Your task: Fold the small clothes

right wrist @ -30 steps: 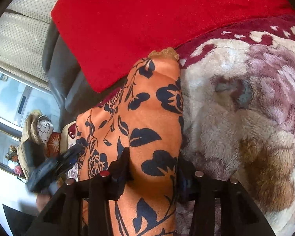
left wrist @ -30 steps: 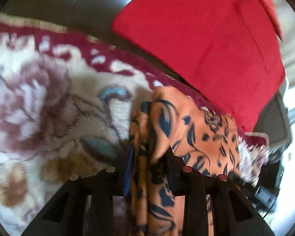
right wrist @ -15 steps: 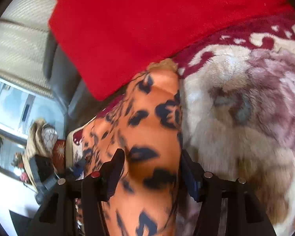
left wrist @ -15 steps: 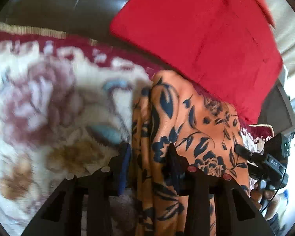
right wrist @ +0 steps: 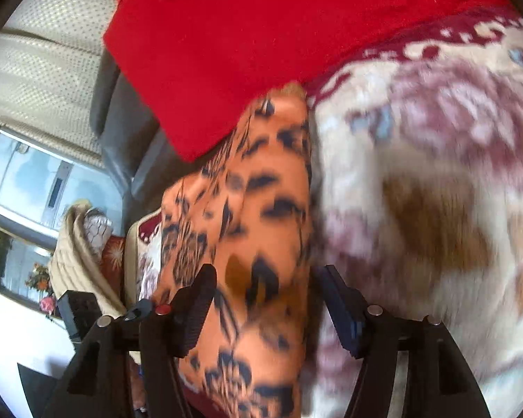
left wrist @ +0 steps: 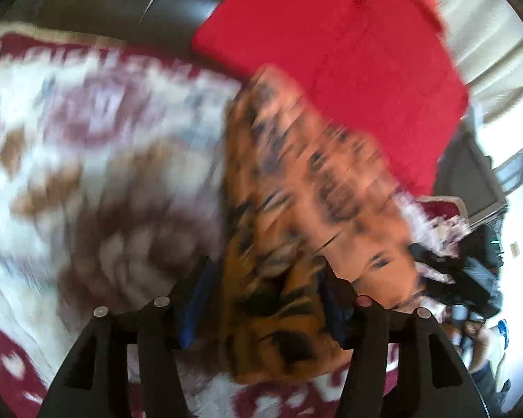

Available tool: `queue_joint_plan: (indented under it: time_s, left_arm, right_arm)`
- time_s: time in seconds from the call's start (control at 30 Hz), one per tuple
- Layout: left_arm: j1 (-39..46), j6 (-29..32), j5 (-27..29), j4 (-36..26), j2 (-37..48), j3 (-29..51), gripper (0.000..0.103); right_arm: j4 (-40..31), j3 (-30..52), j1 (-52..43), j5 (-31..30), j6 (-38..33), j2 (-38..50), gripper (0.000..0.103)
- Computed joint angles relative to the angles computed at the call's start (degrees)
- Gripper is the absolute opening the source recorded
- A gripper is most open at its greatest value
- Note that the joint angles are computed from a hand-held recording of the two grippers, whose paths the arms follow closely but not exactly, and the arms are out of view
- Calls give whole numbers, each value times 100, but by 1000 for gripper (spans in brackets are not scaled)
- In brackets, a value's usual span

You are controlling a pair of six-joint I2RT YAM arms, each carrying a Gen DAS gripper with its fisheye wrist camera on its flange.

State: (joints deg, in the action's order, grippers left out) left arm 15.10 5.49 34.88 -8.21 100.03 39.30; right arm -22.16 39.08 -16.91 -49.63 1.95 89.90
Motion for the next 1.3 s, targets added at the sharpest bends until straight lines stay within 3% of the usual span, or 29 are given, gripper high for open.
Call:
queue_joint_plan:
  time_s: [0.07, 0.2, 0.27, 0.33, 0.4, 0.43, 0.5, 0.6, 0.67, 0.73, 0.87, 1.1, 1.3]
  left_arm:
    - [40, -29, 36, 409, -83, -272, 46]
    - [222, 110, 182, -264, -592, -244, 42]
    - [314, 190, 284, -328, -842, -381, 46]
    - [338, 160, 242, -170, -848, -547, 53]
    - [376, 327, 91, 157, -520, -715, 51]
    - [404, 335, 91, 197, -546, -739, 48]
    - [320, 369, 6, -9, -776, -723, 40]
    - [43, 124, -356, -153, -1361, -771, 39]
    - [-125, -63, -679, -159, -1787, -849, 50]
    - [-319, -235, -1063, -143, -2146, -894, 58]
    - [-750, -416, -1605, -280, -2468, -816, 59]
    - [-802, -424, -1618, -481, -2536, -780, 59]
    - [-879, -440, -1729, -423, -2469, -814, 59]
  right_arm:
    - [25, -235, 140, 198, -167, -56, 45]
    - [151, -475, 310, 597, 78, -516, 41]
    - [106, -546, 453, 804, 252, -869, 48]
    - [33, -644, 362, 759, 258, -975, 68]
    - [15, -868, 234, 538, 132, -1067, 68]
    - [37, -1072, 293, 649, -151, -1125, 64]
    - [40, -1132, 354, 824, -265, -1201, 39]
    - [-160, -1059, 488, 996, -279, -1380, 39]
    - [-205, -985, 574, 988, -175, -1415, 47]
    - [-241, -946, 509, 965, -110, -1451, 70]
    - [-424, -854, 179, 849, -180, -1579, 71]
    - [-1072, -641, -237, 636, -590, -1837, 71]
    - [-746, -771, 231, 773, -124, -2051, 71]
